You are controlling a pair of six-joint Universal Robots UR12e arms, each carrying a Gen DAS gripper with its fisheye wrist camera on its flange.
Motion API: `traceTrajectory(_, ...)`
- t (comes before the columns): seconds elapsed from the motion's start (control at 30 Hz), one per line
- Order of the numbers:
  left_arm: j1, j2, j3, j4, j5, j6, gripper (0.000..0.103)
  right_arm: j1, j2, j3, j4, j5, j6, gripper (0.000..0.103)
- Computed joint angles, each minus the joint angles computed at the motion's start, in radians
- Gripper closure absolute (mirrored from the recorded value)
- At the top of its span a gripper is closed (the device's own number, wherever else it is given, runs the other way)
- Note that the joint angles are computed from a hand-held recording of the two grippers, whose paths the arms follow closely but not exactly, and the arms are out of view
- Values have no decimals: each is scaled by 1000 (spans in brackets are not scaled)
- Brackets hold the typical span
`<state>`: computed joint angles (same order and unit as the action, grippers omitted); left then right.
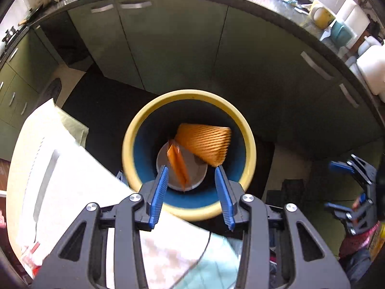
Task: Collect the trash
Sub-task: 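Carry the orange mesh sleeve over the bin and open the left tool, then grasp the white pill bottle with right tool while left tool grasps the white milk carton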
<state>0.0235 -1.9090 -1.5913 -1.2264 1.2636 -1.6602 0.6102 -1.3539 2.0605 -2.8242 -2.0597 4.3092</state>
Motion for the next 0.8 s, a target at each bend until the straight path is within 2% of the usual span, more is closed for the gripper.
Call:
traceTrajectory(0.07,43,18,15,-12,-11,46,56,-8,19,-27,-19,21,-67,26)
traceTrajectory(0.1,68,27,17,4,-26,53,53,-12,32,-45,-29,32,-108,26)
traceTrajectory(0.17,115,28,52,-17,-35,50,50,-22,61,-90,-44,58,-192,26)
traceTrajectory(0.23,166,20,97,-48,-52,31,50,-33,96,-147,-55,91,-281,26)
traceTrajectory(0.3,208,2,133,-33,-62,11,49,-45,135,-211,-60,146,-375,26)
traceTrajectory(0.43,281,-35,191,-21,-67,-46,48,-64,237,-379,-72,292,-583,38)
traceTrajectory(0.53,320,-77,236,-22,-66,-78,48,-68,330,-544,6,381,-742,47)
traceTrajectory(0.6,336,-106,276,-42,-66,-99,48,-68,397,-656,73,423,-840,50)
traceTrajectory(0.8,368,-189,386,-95,-61,-132,48,-80,571,-930,270,517,-996,52)
